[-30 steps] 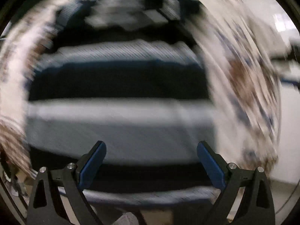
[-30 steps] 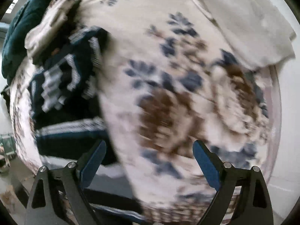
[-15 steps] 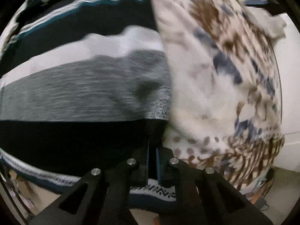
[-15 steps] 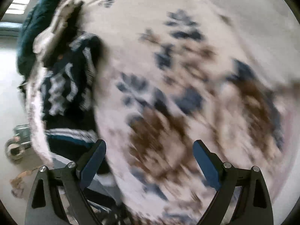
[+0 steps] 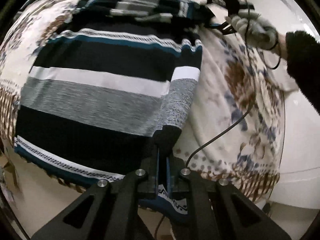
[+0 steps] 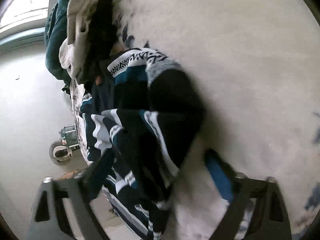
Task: Fold small clothes
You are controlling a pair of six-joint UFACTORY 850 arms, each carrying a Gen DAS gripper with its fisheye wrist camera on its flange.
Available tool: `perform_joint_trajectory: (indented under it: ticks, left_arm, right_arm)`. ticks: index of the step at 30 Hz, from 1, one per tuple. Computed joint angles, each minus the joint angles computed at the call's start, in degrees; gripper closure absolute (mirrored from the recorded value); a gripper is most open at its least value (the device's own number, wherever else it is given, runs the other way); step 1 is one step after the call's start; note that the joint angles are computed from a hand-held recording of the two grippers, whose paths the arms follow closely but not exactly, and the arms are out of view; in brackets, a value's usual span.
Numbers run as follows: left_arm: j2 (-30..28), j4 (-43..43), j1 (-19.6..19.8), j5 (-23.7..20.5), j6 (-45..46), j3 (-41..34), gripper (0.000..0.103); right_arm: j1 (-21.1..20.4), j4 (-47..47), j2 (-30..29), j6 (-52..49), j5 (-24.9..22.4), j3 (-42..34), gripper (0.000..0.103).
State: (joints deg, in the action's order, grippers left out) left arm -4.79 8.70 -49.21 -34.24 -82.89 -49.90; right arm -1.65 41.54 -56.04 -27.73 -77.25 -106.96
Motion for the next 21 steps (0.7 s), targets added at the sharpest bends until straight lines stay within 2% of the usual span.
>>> perform_joint_trajectory:
  ticks: [2, 4, 8, 12, 14, 17, 21]
  left_arm:
    - [1.5, 1.3, 0.5, 0.1, -1.7, 1.0, 0.099]
    - [3.6, 3.5, 0.6, -0.1, -4.4, 2.6, 0.099]
    - [9.5, 6.1, 1.9, -1.0, -7.7, 6.1, 0.099]
    - [18.0, 7.8, 3.9, -2.1, -10.9, 11.4, 0.099]
    - [23.5, 7.6, 5.7, -2.5, -11.8, 14.9, 0.099]
    - [31.7, 6.0, 9.6, -3.2, -11.0, 20.3, 0.099]
    - [41.9, -0.5, 18.2, -3.1, -3.0, 27.5, 0.099]
  right_arm:
    - [1.4, -2.1, 0.3, 2.4, 1.8, -0.2, 0.080]
    - [2.1, -3.5, 2.3, 4.1, 4.6, 1.6, 0.090]
    - [5.2, -8.6, 6.1, 8.6, 6.3, 1.0, 0.092]
    - [9.6, -14.2, 8.8, 14.0, 4.7, -2.7, 0.092]
    - [13.0, -18.5, 8.6, 18.7, 1.8, -7.5, 0.092]
    - [18.4, -22.9, 6.5, 24.2, -1.6, -14.3, 0.093]
    - [26.5, -27.7, 1.1, 30.8, -5.6, -25.0, 0.093]
